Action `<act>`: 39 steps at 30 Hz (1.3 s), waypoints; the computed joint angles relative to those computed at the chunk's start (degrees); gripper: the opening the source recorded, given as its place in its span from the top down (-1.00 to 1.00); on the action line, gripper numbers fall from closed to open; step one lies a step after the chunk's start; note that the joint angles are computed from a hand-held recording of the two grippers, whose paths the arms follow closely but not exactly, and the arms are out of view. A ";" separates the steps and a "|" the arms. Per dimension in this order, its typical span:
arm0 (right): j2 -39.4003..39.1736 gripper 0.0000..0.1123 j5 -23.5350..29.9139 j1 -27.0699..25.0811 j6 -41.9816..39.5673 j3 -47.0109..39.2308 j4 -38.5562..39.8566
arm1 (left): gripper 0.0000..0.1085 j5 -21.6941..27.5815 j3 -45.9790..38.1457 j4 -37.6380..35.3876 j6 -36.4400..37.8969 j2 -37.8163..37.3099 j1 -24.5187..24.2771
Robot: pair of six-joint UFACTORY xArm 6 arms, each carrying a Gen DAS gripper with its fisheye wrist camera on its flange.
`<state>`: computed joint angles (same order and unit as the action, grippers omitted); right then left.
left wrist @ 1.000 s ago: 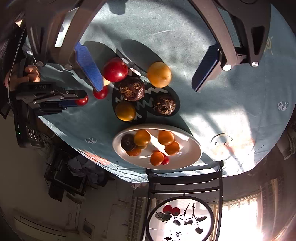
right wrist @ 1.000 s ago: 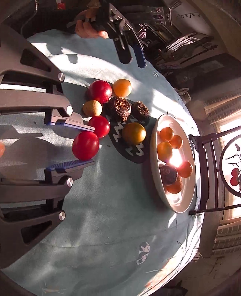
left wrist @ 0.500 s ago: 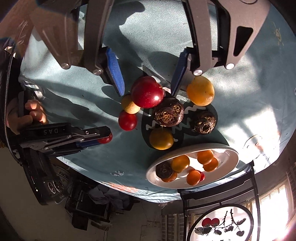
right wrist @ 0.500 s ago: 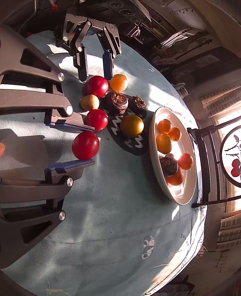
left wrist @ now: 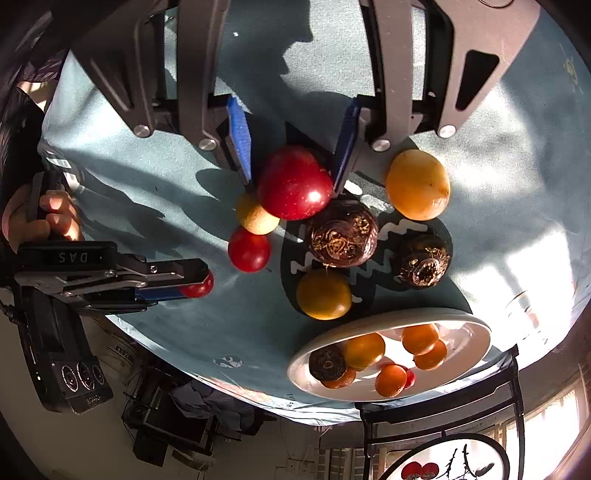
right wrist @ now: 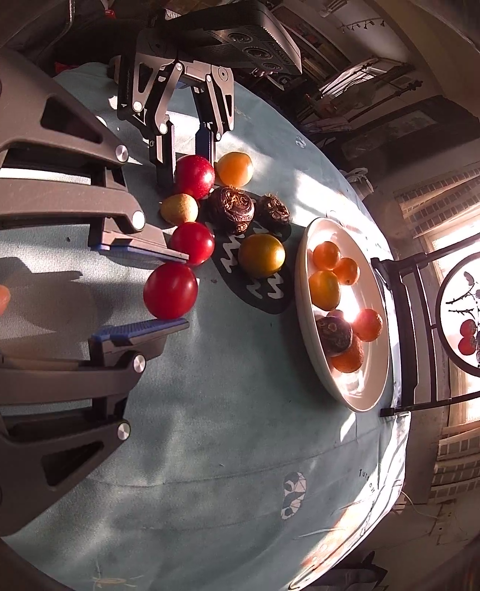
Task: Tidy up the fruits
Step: 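Grasp a red tomato with the right gripper while the left gripper grasps a large red fruit, then carry both red fruits over the white plate and open both grippers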
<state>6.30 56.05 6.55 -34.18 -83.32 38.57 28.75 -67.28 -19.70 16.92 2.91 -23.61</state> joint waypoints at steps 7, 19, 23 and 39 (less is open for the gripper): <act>-0.08 0.47 -0.08 -0.20 -1.34 0.13 2.00 | 0.24 -2.45 2.15 0.16 -1.61 -1.93 -0.35; 5.95 0.46 -10.09 2.24 -3.17 -8.04 12.81 | 0.24 -4.63 -10.04 -4.81 -4.20 3.20 3.62; 12.98 0.46 -12.89 3.85 1.80 -17.03 9.23 | 0.24 -5.20 -19.42 9.23 -19.38 10.87 6.51; 44.17 0.46 -0.47 5.34 15.96 -61.06 -4.54 | 0.24 6.30 -45.31 17.60 -29.13 30.90 10.33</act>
<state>50.48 55.57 11.90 -18.22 -144.37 34.04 35.05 -112.59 -2.10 -12.22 33.81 -13.28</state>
